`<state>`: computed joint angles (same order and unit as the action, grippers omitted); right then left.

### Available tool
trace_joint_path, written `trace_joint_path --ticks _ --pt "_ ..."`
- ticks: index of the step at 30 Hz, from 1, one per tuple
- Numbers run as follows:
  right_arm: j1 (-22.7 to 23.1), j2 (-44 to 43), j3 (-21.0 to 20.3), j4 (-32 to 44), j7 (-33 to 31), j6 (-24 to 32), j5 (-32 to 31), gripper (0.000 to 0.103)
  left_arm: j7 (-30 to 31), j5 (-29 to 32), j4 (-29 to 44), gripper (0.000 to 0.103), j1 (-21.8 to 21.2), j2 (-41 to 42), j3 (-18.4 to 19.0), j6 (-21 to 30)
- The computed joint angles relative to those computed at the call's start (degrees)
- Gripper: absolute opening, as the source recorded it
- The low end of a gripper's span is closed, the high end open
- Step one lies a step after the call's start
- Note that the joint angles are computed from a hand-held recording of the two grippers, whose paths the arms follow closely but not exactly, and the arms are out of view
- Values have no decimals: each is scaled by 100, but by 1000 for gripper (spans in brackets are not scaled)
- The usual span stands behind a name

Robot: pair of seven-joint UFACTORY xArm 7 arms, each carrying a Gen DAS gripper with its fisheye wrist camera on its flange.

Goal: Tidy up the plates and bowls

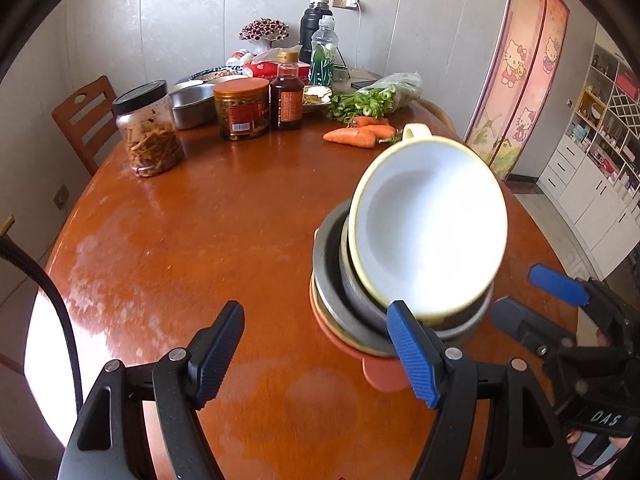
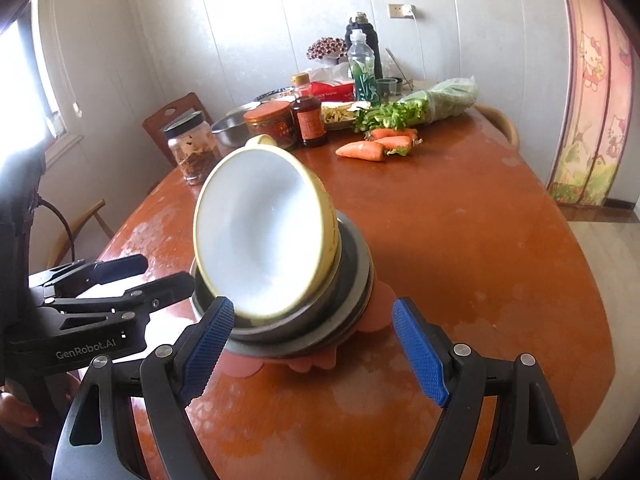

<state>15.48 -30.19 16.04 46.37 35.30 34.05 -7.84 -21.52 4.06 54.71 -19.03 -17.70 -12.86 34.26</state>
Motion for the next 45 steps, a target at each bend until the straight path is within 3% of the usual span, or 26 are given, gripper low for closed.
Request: trace_joint_path --ticks 24,45 --pt "362 -1332 557 -950 650 680 5 83 -568 -154 -1727 76 -260 -1576 -297 -187" --pt "731 -1738 701 -1445 1000 782 20 83 -821 -183 -2266 76 -425 -2096 -408 -127"
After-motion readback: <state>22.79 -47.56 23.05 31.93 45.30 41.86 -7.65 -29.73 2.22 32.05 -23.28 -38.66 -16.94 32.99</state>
